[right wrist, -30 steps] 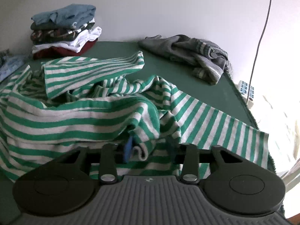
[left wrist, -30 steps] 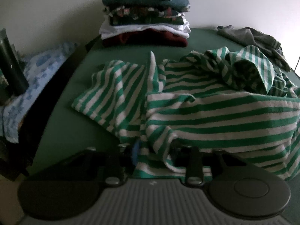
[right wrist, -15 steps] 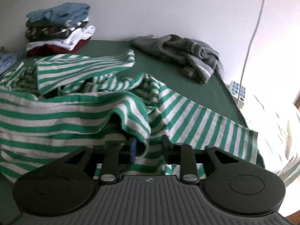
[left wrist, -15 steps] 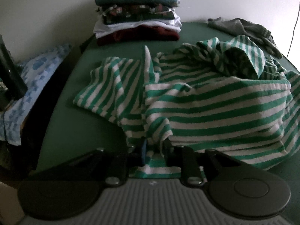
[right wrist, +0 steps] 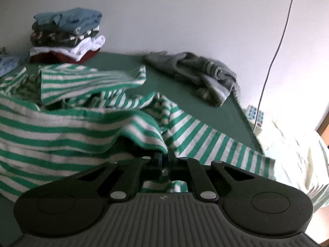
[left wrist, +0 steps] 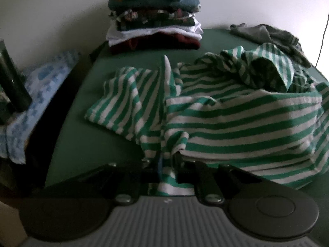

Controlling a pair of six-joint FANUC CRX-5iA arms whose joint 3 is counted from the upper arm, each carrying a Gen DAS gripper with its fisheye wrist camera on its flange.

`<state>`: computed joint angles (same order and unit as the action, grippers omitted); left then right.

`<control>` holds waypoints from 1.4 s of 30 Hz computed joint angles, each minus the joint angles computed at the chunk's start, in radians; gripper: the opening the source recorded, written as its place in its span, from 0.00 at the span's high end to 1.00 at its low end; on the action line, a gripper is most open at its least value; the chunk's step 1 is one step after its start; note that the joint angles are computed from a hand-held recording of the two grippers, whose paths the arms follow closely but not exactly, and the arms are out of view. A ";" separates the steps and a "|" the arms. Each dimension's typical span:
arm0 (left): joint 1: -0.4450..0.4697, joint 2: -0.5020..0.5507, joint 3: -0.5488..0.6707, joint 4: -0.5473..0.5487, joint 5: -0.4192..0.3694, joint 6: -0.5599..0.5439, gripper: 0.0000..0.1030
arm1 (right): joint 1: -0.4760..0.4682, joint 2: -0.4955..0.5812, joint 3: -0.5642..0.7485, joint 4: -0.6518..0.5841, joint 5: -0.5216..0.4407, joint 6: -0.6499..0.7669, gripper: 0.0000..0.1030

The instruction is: Fold clothes

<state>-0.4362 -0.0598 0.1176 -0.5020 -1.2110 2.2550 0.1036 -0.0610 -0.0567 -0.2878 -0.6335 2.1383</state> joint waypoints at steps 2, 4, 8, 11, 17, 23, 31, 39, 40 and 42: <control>-0.014 0.002 0.012 -0.029 -0.008 0.020 0.90 | -0.007 -0.005 0.006 -0.011 0.003 -0.013 0.96; -0.027 -0.012 0.017 -0.060 -0.004 0.052 0.90 | -0.019 -0.009 0.020 -0.036 -0.007 -0.027 0.96; -0.047 -0.048 0.028 -0.117 -0.002 0.131 0.99 | -0.057 -0.019 0.063 -0.120 -0.053 -0.023 0.96; -0.045 -0.086 0.016 -0.123 0.014 0.194 0.99 | -0.087 -0.033 0.087 -0.186 -0.094 0.000 0.96; -0.107 -0.140 0.023 -0.194 -0.021 0.317 0.99 | -0.185 -0.063 0.140 -0.338 -0.220 0.020 0.96; -0.216 -0.180 0.056 -0.295 -0.117 0.389 0.99 | -0.310 -0.071 0.212 -0.483 -0.414 0.051 0.96; -0.397 -0.195 0.116 -0.396 -0.307 0.450 0.99 | -0.455 -0.057 0.315 -0.580 -0.709 0.151 0.96; -0.535 -0.190 0.158 -0.432 -0.465 0.501 0.99 | -0.539 -0.032 0.400 -0.610 -0.922 0.211 0.96; -0.553 -0.191 0.161 -0.437 -0.481 0.516 0.99 | -0.549 -0.029 0.409 -0.614 -0.948 0.210 0.96; -0.585 -0.191 0.169 -0.443 -0.508 0.545 0.99 | -0.562 -0.023 0.424 -0.615 -0.992 0.203 0.96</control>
